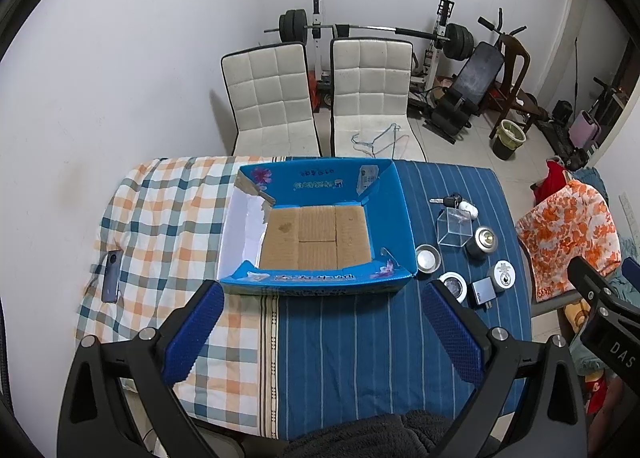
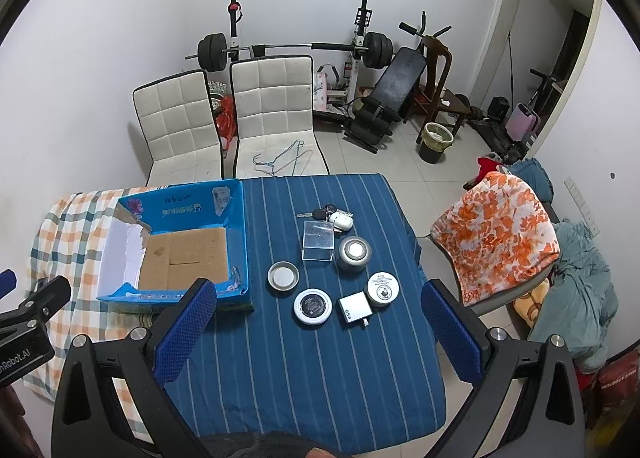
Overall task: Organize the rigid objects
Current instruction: 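Grasp the clear plastic cube box with the left gripper while the right grasps the silver tin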
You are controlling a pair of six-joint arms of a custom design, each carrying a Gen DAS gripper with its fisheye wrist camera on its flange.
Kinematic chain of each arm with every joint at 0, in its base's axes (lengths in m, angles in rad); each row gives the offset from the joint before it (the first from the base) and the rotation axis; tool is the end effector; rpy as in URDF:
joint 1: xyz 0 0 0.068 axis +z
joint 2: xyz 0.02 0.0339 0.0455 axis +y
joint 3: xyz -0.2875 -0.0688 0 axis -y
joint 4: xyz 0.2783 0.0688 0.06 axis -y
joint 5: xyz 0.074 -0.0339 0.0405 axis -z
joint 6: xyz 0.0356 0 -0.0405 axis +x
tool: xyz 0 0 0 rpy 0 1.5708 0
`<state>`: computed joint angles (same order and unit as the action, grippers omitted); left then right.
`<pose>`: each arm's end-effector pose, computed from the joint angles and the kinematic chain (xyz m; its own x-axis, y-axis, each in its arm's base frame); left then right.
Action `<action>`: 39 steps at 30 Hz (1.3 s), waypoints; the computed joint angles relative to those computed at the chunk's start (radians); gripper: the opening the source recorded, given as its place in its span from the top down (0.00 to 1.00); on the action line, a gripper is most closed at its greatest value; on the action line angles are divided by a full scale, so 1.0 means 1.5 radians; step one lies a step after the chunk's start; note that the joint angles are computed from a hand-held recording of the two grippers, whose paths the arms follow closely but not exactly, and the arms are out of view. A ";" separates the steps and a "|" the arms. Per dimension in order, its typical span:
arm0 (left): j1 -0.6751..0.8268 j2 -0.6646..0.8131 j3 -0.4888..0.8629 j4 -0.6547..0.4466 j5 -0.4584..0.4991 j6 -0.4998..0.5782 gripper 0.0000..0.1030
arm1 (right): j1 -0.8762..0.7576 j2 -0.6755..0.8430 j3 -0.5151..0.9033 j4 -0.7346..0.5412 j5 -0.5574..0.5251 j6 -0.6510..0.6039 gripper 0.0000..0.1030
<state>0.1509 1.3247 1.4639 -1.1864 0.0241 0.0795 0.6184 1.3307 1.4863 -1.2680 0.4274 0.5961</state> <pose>0.2691 0.0400 0.3955 -0.8645 -0.0511 -0.5001 -0.0699 0.9974 0.0189 0.2240 0.1412 0.3997 -0.8170 0.0458 -0.5749 0.0973 0.9935 -0.0592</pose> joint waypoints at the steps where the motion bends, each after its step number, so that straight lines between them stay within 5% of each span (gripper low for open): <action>1: -0.003 0.003 -0.003 0.001 0.000 -0.004 0.01 | -0.007 -0.002 -0.005 0.004 -0.008 -0.002 0.00; 11: -0.098 0.109 0.021 0.061 0.004 -0.053 0.01 | -0.210 0.014 -0.085 0.073 -0.126 -0.088 0.00; 18: -0.215 0.322 0.134 0.106 -0.011 -0.087 0.01 | -0.415 0.202 -0.084 0.207 -0.207 -0.232 0.00; 22: -0.265 0.461 0.232 0.113 -0.061 -0.096 0.01 | -0.468 0.420 -0.002 0.270 -0.267 -0.274 0.00; 28: -0.276 0.646 0.392 0.051 -0.072 -0.113 0.01 | -0.472 0.691 0.181 0.241 -0.298 -0.278 0.00; 34: -0.275 0.752 0.498 0.012 -0.085 -0.127 0.01 | -0.460 0.818 0.299 0.208 -0.313 -0.287 0.01; 39: -0.282 0.832 0.610 -0.043 -0.076 -0.130 0.01 | -0.465 0.881 0.370 0.167 -0.328 -0.309 0.23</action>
<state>-0.2714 2.5722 2.3793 -1.2509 -0.0902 -0.1156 -0.0796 2.6521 2.0408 -1.0173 -0.0650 0.1325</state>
